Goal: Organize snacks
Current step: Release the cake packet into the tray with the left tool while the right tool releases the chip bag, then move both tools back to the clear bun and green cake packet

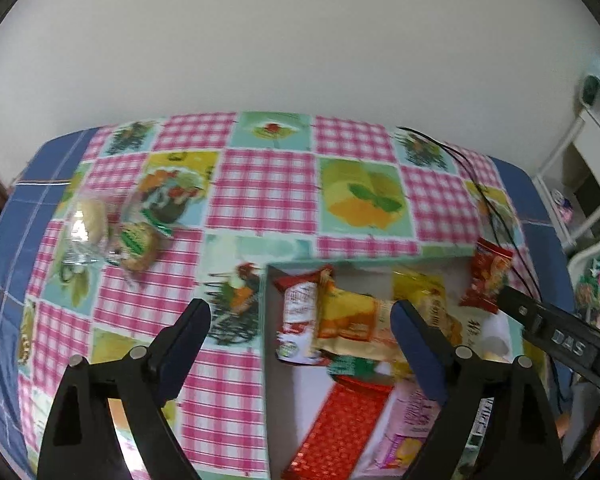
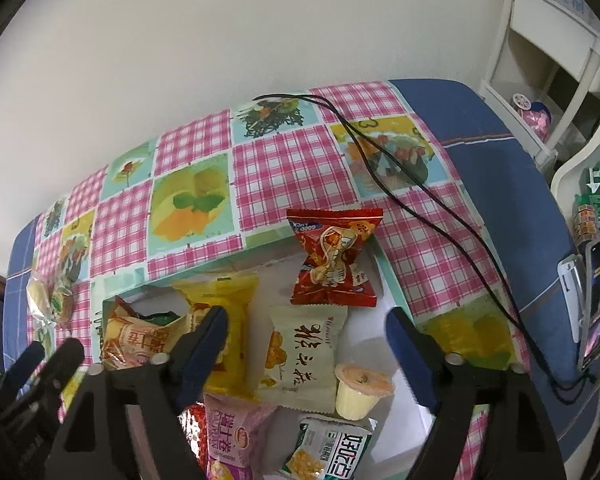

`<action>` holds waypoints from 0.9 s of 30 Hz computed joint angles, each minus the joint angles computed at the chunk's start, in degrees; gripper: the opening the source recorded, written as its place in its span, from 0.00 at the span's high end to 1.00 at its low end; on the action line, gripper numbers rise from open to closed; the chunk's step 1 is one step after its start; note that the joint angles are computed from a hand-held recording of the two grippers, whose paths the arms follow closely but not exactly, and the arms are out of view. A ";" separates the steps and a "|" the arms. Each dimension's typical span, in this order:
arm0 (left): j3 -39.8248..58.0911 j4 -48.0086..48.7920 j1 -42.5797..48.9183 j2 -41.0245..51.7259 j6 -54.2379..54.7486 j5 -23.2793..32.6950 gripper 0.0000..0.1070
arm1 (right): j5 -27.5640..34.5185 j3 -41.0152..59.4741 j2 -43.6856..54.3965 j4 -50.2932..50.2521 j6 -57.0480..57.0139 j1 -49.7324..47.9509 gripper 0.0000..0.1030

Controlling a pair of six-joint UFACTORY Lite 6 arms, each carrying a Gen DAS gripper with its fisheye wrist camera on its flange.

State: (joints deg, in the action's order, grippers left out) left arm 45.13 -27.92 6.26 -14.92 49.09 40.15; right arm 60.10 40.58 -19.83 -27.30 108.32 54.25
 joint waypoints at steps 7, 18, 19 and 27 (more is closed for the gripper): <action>3.10 2.38 4.15 4.56 -2.43 -4.11 0.07 | -1.31 3.97 5.10 -0.56 -0.48 0.38 0.04; 12.29 2.44 13.08 16.28 -0.05 -4.62 0.07 | -4.69 18.59 21.31 -1.90 -3.88 0.57 0.00; 13.50 2.24 14.03 17.46 0.47 -4.52 0.07 | -5.05 19.82 22.57 -1.97 -4.16 0.48 0.00; 26.25 1.87 21.55 29.25 2.09 -2.43 0.07 | -6.96 38.32 39.15 -2.06 -9.62 0.65 0.00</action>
State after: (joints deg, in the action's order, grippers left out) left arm 71.39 -26.05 27.82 14.33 51.18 37.73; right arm 53.13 78.90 19.32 -29.36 98.70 54.90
